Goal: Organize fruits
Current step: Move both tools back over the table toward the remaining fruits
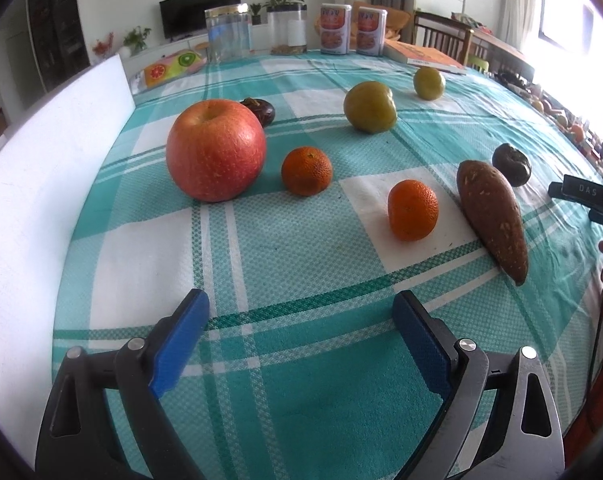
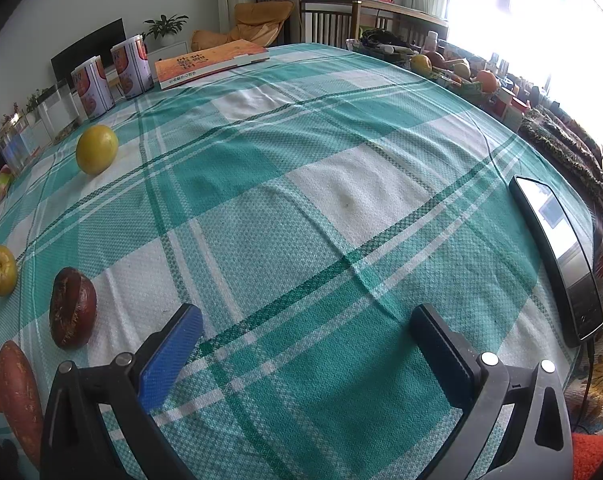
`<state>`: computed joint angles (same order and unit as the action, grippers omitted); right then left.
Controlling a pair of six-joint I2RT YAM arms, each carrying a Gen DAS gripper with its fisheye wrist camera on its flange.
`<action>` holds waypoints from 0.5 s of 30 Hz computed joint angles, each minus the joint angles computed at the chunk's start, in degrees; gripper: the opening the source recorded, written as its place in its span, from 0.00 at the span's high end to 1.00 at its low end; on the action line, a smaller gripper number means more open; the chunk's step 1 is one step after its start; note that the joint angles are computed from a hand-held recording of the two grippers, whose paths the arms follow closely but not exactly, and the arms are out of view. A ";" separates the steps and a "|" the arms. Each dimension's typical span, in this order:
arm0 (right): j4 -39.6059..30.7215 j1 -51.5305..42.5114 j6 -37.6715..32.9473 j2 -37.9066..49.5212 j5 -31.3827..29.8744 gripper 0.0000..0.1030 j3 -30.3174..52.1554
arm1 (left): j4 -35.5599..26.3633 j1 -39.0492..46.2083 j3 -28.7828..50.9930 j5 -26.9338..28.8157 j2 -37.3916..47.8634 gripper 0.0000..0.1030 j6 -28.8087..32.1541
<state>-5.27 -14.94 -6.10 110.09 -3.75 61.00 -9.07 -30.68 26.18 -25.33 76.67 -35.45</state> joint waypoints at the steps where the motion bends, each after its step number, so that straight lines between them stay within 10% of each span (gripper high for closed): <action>1: 0.02 -0.01 -0.01 0.02 0.03 0.00 -0.01 | 0.00 -0.05 0.02 -0.03 0.05 0.08 -0.03; 15: -0.05 0.01 -0.01 0.03 0.01 0.00 0.07 | -0.19 -0.03 0.19 -0.19 0.20 0.07 -0.05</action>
